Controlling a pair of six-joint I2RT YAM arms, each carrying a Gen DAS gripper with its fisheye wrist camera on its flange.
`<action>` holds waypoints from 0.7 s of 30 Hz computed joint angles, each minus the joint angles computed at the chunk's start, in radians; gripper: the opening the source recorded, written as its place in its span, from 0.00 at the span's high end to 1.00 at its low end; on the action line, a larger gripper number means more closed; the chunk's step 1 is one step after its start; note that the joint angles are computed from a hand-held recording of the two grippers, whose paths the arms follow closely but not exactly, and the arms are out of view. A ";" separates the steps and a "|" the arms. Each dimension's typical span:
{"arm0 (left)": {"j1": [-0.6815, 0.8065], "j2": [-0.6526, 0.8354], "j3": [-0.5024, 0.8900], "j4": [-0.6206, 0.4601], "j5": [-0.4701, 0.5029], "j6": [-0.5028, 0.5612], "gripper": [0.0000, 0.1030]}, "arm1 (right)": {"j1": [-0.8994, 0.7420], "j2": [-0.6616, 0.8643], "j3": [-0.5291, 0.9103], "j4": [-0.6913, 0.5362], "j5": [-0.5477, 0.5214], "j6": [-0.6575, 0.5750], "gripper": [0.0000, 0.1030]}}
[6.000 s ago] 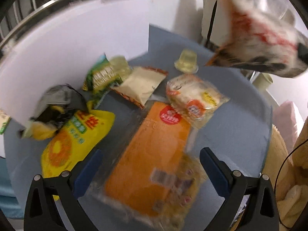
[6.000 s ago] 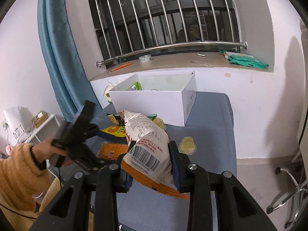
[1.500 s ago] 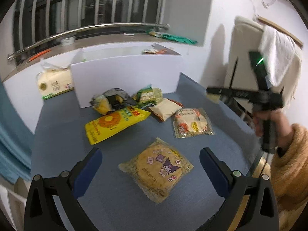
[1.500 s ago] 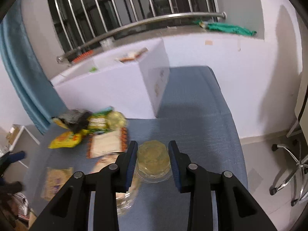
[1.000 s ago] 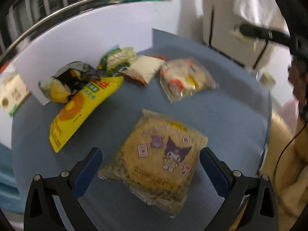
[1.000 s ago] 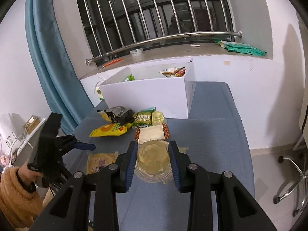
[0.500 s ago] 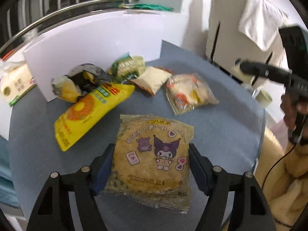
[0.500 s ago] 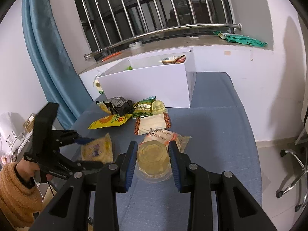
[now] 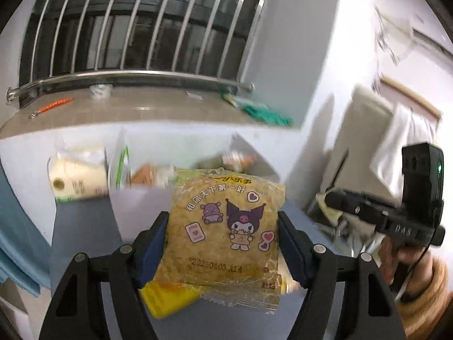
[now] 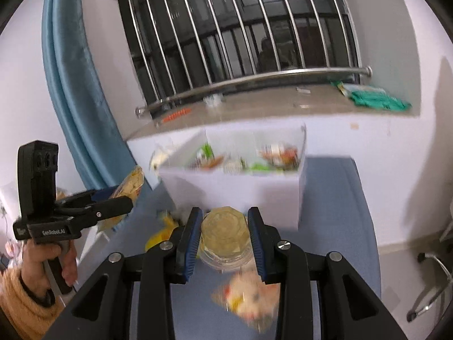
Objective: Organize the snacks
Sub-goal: 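Drop the cookie pack into the box with the left gripper while the right drops the jelly cup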
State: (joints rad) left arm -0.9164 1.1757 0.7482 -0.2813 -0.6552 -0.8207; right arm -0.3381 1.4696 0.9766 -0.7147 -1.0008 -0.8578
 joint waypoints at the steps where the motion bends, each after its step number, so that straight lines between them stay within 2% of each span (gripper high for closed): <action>1: 0.047 0.005 0.011 0.020 0.025 0.024 0.25 | 0.031 0.008 0.024 0.017 0.007 0.055 0.65; 3: 0.156 0.046 0.052 0.045 0.072 0.079 0.25 | 0.114 0.048 0.098 0.082 0.029 0.221 0.65; 6: 0.280 0.130 0.135 0.041 0.113 0.111 0.25 | 0.201 0.138 0.208 0.145 0.073 0.386 0.65; 9: 0.351 0.216 0.218 0.023 0.132 0.165 0.25 | 0.259 0.225 0.310 0.155 0.109 0.461 0.65; 12: 0.408 0.289 0.279 0.009 0.167 0.193 0.25 | 0.322 0.268 0.363 0.202 0.213 0.476 0.65; 16: 0.454 0.360 0.315 0.011 0.209 0.227 0.23 | 0.355 0.345 0.451 0.200 0.262 0.529 0.64; 17: 0.465 0.378 0.328 -0.002 0.228 0.229 0.20 | 0.357 0.356 0.464 0.206 0.272 0.538 0.58; 18: 0.472 0.395 0.341 -0.025 0.232 0.217 0.04 | 0.361 0.367 0.474 0.217 0.283 0.550 0.23; 19: 0.472 0.392 0.334 -0.035 0.230 0.207 0.00 | 0.364 0.382 0.492 0.208 0.298 0.557 0.03; 21: 0.452 0.376 0.311 -0.038 0.191 0.201 0.00 | 0.350 0.384 0.482 0.234 0.277 0.580 0.00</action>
